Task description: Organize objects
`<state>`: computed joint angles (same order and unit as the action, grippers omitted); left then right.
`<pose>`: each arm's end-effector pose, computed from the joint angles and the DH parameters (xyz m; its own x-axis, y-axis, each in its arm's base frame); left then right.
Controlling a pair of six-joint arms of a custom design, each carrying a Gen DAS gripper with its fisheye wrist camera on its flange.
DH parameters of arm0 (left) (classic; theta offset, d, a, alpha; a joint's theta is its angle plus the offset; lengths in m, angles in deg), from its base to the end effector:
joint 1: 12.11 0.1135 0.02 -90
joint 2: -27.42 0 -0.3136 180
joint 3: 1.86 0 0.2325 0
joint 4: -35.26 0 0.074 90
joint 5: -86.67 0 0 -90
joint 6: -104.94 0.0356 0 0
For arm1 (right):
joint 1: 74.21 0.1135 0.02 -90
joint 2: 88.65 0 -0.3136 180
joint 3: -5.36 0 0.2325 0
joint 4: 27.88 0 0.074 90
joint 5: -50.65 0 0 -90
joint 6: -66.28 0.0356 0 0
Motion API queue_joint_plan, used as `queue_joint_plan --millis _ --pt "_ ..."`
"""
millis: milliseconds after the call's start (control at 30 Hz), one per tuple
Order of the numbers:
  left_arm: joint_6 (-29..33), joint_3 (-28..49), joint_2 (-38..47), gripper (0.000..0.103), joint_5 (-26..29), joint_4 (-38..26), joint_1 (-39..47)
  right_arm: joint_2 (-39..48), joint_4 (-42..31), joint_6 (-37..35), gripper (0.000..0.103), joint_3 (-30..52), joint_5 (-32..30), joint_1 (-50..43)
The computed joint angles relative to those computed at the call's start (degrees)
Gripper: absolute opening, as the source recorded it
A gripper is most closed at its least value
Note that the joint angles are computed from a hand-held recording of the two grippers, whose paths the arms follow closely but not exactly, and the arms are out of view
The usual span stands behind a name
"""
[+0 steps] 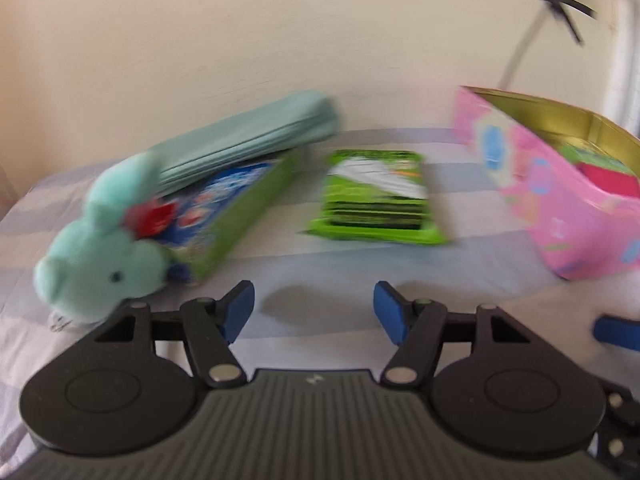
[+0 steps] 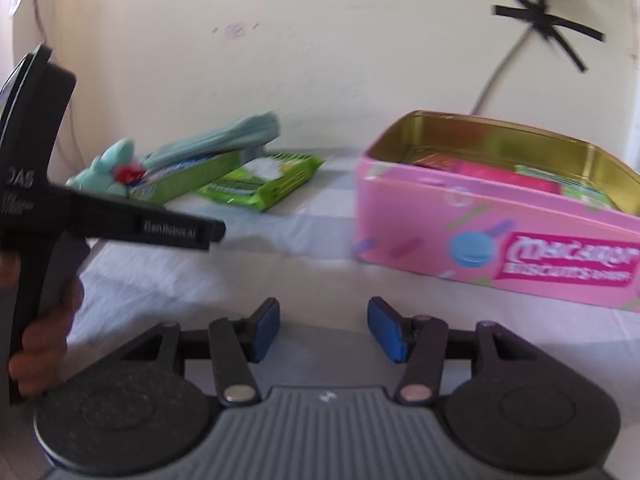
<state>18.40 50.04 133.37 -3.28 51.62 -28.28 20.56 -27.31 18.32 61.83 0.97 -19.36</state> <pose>0.3164 -0.0918 0.1598 -0.5693 0.2279 -0.7899 0.3141 0.9482 0.0472 0.2065 0.2533 0.1447 -0.6022 0.0316 -0.7977 0.0112 0.9995 0.0312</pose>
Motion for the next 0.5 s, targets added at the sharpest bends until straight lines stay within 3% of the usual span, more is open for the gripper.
queue_joint_plan --millis 100,200,267,333,500 --pt "-4.64 1.16 1.04 0.071 4.64 0.05 5.03 2.05 -0.42 -4.13 0.061 4.79 -5.6 -2.55" --pt "-7.45 0.99 0.71 0.072 7.63 0.49 7.08 5.43 -3.31 -6.58 0.06 11.92 -7.95 -5.35" --pt "-9.46 1.05 0.49 0.072 8.66 0.5 8.22 8.22 -4.34 -7.55 0.065 17.01 -9.78 -7.46" --pt "-12.3 0.8 -0.56 0.072 10.79 -0.05 9.46 11.07 -5.81 -8.53 0.079 21.98 -8.86 -8.6" --pt "-15.52 0.57 -1.66 0.074 13.33 0.97 11.88 17.57 -11.38 -13.19 0.086 34.34 -8.72 -11.22"
